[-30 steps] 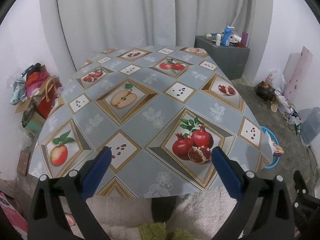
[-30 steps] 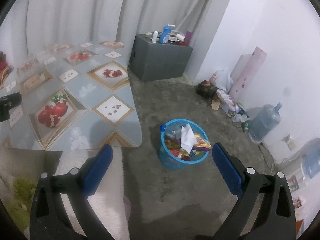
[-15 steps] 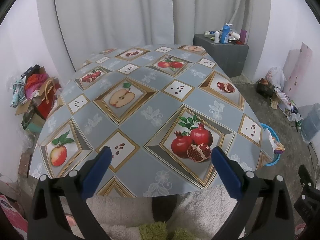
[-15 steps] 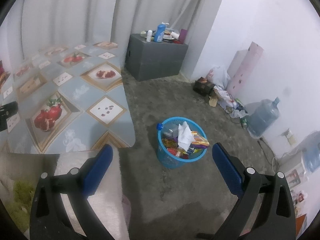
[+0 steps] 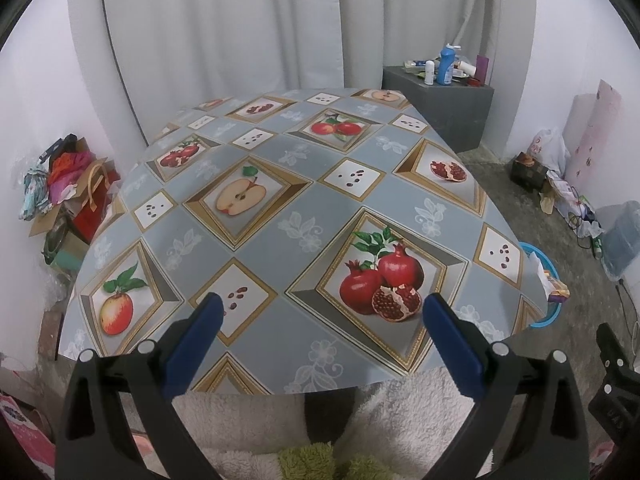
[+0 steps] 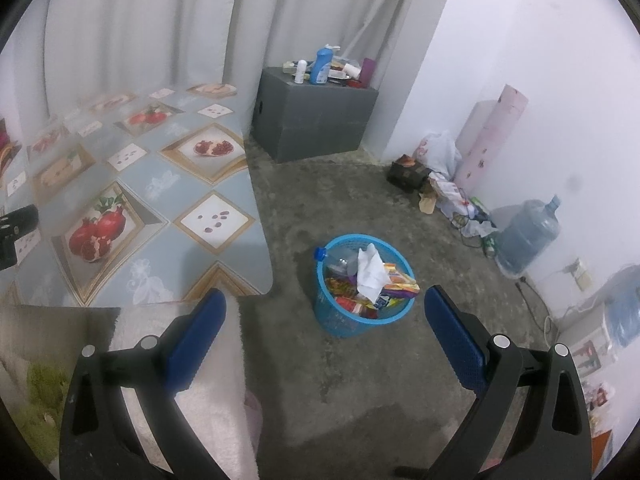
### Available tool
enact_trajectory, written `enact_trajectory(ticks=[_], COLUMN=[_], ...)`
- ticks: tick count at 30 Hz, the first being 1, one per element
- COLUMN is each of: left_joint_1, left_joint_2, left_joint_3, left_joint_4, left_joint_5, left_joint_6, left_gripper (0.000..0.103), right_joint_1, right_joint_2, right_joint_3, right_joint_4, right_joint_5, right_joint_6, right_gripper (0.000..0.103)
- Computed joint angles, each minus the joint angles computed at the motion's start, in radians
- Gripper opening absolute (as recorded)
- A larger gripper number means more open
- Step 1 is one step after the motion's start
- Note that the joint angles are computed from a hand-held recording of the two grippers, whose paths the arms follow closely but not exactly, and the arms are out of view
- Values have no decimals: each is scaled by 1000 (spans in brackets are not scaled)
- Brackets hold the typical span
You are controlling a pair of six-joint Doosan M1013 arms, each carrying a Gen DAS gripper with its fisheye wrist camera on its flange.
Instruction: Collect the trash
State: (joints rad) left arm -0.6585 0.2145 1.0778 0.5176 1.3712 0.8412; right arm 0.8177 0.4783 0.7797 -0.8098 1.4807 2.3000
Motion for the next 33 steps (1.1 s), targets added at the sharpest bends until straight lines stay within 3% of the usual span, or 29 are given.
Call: enact_trajectory(ticks=[33], left_joint_1=[2], left_joint_2=[-2], left_joint_3=[3], left_joint_4=[-2], left_joint_5=[-1], left_joint_6=[6], left_gripper=[98], right_joint_1=[3], right_joint_2=[7], right_joint_3=[-11], right_joint_4=[-2], right_joint_5=[5], right_joint_6=[2], right_gripper=[95])
